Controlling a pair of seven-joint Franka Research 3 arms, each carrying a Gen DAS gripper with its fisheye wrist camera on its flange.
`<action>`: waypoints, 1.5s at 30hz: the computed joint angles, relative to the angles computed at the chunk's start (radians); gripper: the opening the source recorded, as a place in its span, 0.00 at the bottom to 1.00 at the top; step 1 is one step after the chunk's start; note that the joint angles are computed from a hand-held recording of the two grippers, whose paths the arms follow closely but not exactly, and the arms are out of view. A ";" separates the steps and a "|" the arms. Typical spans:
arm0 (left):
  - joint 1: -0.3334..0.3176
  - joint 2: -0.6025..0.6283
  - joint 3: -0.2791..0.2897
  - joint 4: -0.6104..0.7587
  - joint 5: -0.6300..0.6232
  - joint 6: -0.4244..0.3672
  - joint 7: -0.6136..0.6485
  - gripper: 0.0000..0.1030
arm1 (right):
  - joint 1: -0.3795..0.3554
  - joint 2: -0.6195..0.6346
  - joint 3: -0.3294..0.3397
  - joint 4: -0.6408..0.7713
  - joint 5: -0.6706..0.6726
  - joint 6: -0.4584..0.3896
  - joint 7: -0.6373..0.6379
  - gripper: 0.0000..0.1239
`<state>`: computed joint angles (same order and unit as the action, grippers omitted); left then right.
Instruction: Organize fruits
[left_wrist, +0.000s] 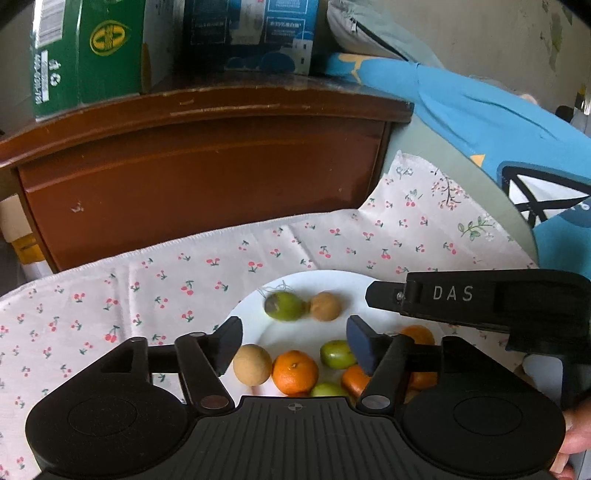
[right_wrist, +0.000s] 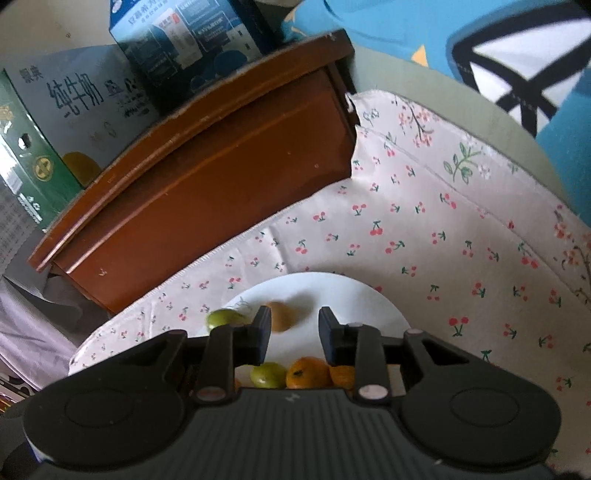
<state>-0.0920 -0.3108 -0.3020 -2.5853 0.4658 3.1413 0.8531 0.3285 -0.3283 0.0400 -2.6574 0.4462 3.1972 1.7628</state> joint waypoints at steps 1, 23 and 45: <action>-0.014 -0.009 0.011 -0.005 -0.007 -0.003 0.004 0.65 | -0.010 -0.008 0.011 -0.002 -0.004 -0.004 0.004 0.25; -0.152 -0.263 0.107 -0.112 -0.180 -0.242 0.084 0.85 | -0.234 -0.291 0.242 -0.091 -0.278 -0.233 0.258 0.62; -0.185 -0.369 0.089 -0.134 -0.210 -0.410 0.077 0.92 | -0.224 -0.500 0.259 -0.128 -0.439 -0.502 0.447 0.79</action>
<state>-0.2773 -0.6794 -0.2129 -2.7197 0.2556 2.7314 0.9302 0.1043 -0.8287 0.2989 -2.7857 0.0071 2.6950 2.2099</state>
